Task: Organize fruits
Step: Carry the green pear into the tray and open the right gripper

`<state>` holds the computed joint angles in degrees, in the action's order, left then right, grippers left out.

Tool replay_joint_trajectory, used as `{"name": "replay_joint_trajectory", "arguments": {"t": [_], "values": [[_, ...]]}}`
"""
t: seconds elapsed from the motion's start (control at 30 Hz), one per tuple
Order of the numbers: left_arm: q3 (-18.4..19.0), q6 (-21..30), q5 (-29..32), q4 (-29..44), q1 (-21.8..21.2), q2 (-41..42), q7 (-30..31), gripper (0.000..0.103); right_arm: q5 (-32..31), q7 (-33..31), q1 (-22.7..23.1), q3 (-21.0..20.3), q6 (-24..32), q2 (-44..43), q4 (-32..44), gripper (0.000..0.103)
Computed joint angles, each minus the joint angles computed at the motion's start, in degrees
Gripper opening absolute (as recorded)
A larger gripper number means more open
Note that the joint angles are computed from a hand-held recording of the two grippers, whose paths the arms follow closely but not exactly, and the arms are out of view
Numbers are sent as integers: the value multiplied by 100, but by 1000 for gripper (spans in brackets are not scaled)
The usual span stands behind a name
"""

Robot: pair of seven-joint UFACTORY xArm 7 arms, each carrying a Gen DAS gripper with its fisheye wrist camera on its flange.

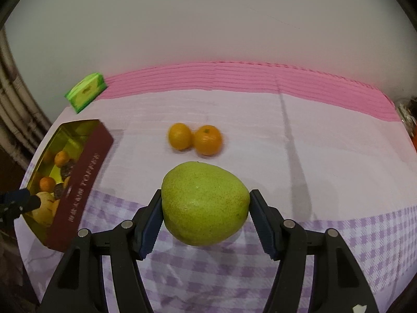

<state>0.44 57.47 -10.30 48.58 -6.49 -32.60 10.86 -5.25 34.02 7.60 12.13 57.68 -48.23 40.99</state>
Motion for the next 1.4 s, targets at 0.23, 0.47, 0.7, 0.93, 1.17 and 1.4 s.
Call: {"name": "replay_joint_trajectory", "arguments": {"t": [0.23, 0.47, 0.7, 0.93, 1.17, 1.4], "values": [[136, -150, 236, 94, 346, 38, -180, 79, 64, -72, 238, 172, -381, 724, 432, 61], [201, -324, 549, 29, 714, 16, -484, 79, 3, -102, 551, 370, -836, 1673, 1084, 61], [248, -439, 694, -57, 941, 23, -760, 79, -181, -70, 874, 494, -1109, 2577, 1741, 61], [267, -444, 773, -37, 1011, 164, -891, 79, -459, -1, 1163, 519, -1151, 3293, 2260, 61], [287, -469, 800, -30, 1061, 202, -983, 79, -615, 38, 1377, 429, -1179, 3625, 2457, 61], [303, -420, 791, -3, 1061, 210, -953, 79, -890, 81, 1492, 409, -1095, 3800, 2576, 61]]}}
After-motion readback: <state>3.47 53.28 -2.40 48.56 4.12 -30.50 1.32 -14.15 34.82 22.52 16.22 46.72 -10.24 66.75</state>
